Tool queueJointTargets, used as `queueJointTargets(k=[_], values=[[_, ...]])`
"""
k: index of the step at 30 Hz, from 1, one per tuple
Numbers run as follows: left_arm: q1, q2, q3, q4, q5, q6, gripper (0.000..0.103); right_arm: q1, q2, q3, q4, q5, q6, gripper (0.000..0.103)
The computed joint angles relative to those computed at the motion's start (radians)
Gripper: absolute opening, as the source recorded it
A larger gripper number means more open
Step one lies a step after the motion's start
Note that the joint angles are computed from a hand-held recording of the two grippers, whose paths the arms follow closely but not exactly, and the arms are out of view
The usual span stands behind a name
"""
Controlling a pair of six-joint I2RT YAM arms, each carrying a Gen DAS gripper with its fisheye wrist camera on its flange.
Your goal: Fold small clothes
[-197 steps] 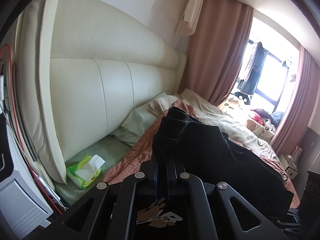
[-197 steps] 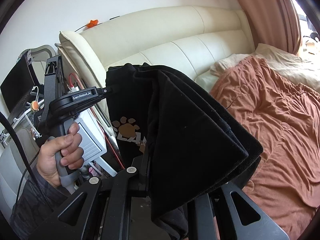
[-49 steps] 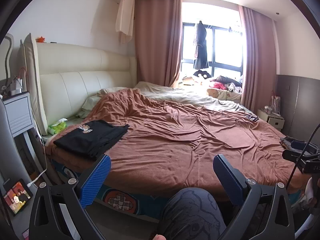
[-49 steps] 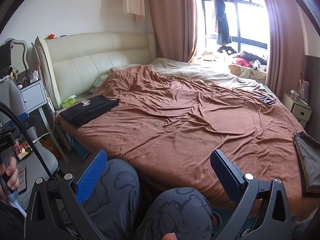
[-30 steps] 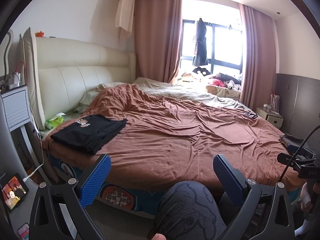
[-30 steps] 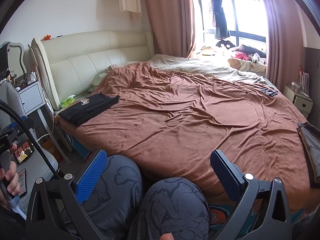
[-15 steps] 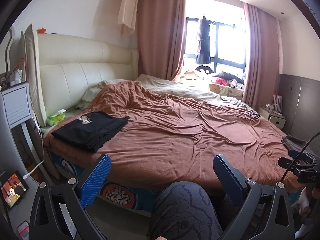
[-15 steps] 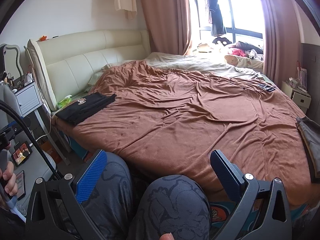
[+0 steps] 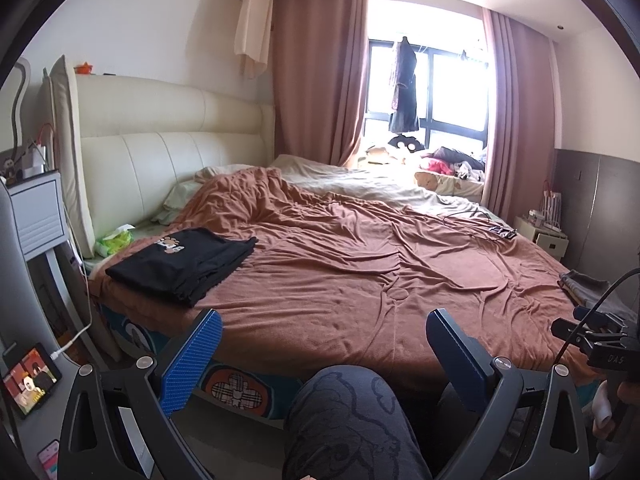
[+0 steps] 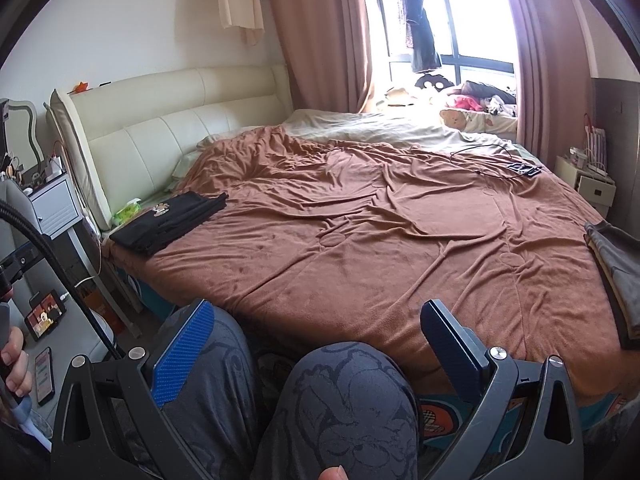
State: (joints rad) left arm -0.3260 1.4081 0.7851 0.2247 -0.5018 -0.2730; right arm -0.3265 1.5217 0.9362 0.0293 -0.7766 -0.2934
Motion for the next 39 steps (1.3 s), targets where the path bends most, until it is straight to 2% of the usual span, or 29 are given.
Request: queueJointTargets(k=[39], values=[[-0.024,-0.066,-0.053,0.007,-0.006,0.003,0.103,-0.033,-0.018,-0.009,-0.012,-0.011,-0.012,0.103]])
